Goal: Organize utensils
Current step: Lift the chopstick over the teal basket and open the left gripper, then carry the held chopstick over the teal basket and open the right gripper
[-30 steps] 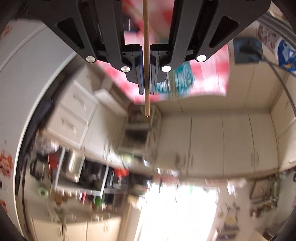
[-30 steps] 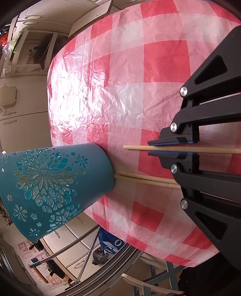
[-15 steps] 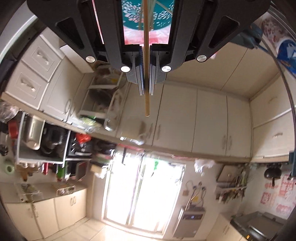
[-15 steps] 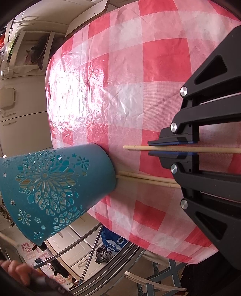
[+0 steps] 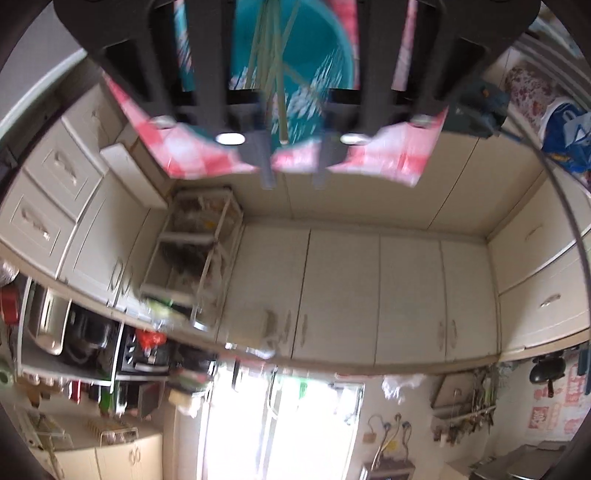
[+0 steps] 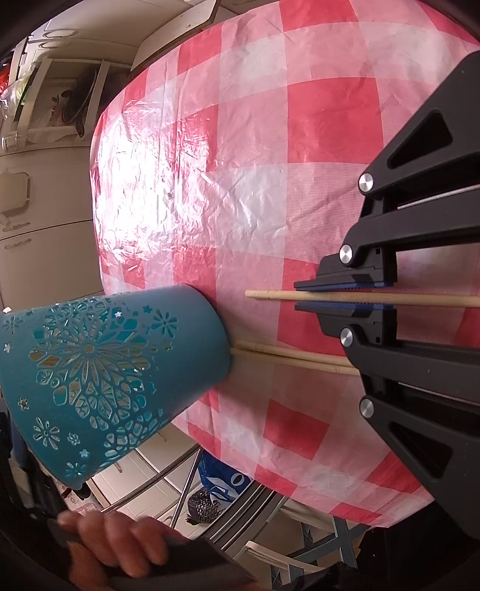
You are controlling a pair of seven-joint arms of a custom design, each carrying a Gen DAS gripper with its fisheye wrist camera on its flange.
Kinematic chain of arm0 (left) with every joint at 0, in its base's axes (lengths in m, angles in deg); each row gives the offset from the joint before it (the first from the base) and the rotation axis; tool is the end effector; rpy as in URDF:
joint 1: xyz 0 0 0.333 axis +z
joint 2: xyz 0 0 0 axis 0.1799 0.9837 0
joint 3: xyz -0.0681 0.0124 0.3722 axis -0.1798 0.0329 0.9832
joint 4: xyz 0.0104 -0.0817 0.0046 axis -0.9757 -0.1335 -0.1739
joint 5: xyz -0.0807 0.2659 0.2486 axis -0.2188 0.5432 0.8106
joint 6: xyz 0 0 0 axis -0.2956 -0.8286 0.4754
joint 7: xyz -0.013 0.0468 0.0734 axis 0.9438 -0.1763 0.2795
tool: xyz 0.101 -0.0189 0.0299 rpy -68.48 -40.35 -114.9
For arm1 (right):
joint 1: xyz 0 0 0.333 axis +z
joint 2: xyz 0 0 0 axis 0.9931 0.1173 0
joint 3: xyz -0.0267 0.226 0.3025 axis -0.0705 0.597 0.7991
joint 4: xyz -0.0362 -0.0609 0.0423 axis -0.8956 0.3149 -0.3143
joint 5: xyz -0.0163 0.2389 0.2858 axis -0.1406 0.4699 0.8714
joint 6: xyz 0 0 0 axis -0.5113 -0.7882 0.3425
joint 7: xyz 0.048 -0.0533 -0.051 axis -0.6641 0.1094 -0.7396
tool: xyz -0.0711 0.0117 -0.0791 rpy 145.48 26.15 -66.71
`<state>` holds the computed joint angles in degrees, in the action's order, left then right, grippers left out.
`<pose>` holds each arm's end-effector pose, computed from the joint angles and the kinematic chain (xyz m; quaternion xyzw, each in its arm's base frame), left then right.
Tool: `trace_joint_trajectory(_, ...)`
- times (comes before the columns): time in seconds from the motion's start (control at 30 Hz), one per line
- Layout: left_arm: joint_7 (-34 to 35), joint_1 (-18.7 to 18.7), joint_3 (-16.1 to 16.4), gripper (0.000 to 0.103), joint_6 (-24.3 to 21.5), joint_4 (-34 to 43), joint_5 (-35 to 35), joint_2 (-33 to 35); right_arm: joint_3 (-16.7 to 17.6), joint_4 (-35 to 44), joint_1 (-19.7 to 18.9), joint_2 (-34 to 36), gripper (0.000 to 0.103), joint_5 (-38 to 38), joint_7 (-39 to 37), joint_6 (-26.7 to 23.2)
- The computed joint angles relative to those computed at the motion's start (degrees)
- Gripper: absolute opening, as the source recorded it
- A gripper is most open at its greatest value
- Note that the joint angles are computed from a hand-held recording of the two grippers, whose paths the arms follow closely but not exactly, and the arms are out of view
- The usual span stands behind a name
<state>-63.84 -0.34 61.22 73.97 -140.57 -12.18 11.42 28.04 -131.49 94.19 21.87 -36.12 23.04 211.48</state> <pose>0.5335 -0.2523 0.6395 -0.6477 0.5704 -0.3884 0.3230 0.4443 0.0366 0.5090 -0.7599 0.5530 -0.0680 0.3347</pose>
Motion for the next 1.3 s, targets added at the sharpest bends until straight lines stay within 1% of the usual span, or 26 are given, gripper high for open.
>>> trace_joint_trajectory(0.03,-1.0,-0.19,-0.16,0.048,-0.94,-1.56,0.05,-1.28,0.1,-0.11,0.03,-0.06,0.006,-0.24,-0.4,0.27)
trace_joint_trajectory(0.07,-1.98,-0.12,-0.32,0.055,-1.34,-3.5,-0.27,-2.92,0.25,-0.32,0.09,-0.18,0.006,-0.49,-0.81,0.75)
trace_joint_trajectory(0.1,-2.76,0.1,-0.58,0.057,-1.38,-5.07,-0.58,-4.23,0.31,-0.43,0.2,-0.21,0.006,-0.48,-0.97,1.1)
trace_joint_trajectory(0.17,-4.45,0.72,-1.25,0.066,-1.58,-9.08,-2.39,-7.56,0.48,-0.88,0.48,-0.39,0.006,-0.46,-1.56,2.18)
trace_joint_trajectory(0.23,-6.47,1.61,-2.05,0.072,-1.32,-13.07,-3.91,-10.64,0.88,-1.38,0.67,-0.6,0.006,-1.09,-1.59,3.53)
trace_joint_trajectory(0.27,-6.94,2.18,-2.44,0.073,-0.97,-14.55,-4.22,-11.64,1.04,-1.62,0.73,-0.72,0.006,-1.56,-1.46,4.2)
trace_joint_trajectory(0.33,-6.39,2.75,-3.33,0.074,-1.58,-17.12,-5.69,-13.21,0.76,-1.74,0.93,-0.79,0.006,-1.9,-1.25,4.63)
trace_joint_trajectory(0.37,-6.19,3.08,-3.89,0.074,-1.91,-17.64,-5.88,-13.38,0.0,-1.59,1.2,-0.99,0.006,-1.01,-1.68,3.98)
trace_joint_trajectory(0.43,-4.93,3.61,-4.93,0.074,-3.49,-17.57,-5.48,-13.6,-2.62,-1.06,1.82,-2.18,0.006,3.52,-3.91,0.75)
trace_joint_trajectory(0.47,-5.37,4.08,-5.8,0.074,-4.6,-17.46,-3.72,-13.92,-3.65,-0.93,1.83,-3.03,0.006,5.86,-5.3,-0.65)
trace_joint_trajectory(0.53,-6.19,4.36,-6.53,0.075,-5.53,-17.29,-1.98,-14.43,-4.96,-0.7,1.56,-4.28,0.006,10.08,-7.65,-2.96)
trace_joint_trajectory(0.57,-6.31,4.32,-6.5,0.075,-5.16,-17.37,-1.59,-14.69,-5.66,-0.5,1.35,-4.93,0.006,12.38,-8.9,-4.48)
trace_joint_trajectory(0.63,-6.69,4.47,-6.9,0.075,-5.85,-17.12,-0.46,-15.05,-6.14,-0.11,0.63,-5.72,0.006,15.86,-10.68,-6.87)
trace_joint_trajectory(0.8,-6.46,4.48,-6.82,0.077,-6.26,-16.92,0.28,-16.24,-5.98,2.06,-1.13,-6.93,0.006,22.51,-12.0,-12.76)
trace_joint_trajectory(0.97,-5.97,4.83,-6.49,0.08,-6.08,-16.99,-0.8,-16.82,-4.9,5.39,-1.97,-7.57,0.006,26.17,-12.57,-15.67)
trace_joint_trajectory(1.13,-5.67,5.55,-6.26,0.081,-5.59,-17.77,-2.33,-17.6,-5.17,11.36,-1.95,-6.22,0.006,30.47,-12.72,-18.97)
trace_joint_trajectory(1.23,-5.11,5.82,-6.09,0.083,-5.27,-18.14,-3.38,-17.98,-3.76,15.84,-1.73,-3.83,0.006,32.7,-11.97,-17.85)
trace_joint_trajectory(1.27,-4.75,5.85,-6.02,0.084,-5.22,-18.15,-3.95,-17.99,-3.03,17.8,-1.49,-2.54,0.006,33.66,-11.47,-16.69)
trace_joint_trajectory(1.3,-4.57,5.97,-6.05,0.085,-5.13,-18.15,-4.26,-17.98,-2.96,18.58,-1.55,-2.0,0.006,34.03,-11.31,-16.39)
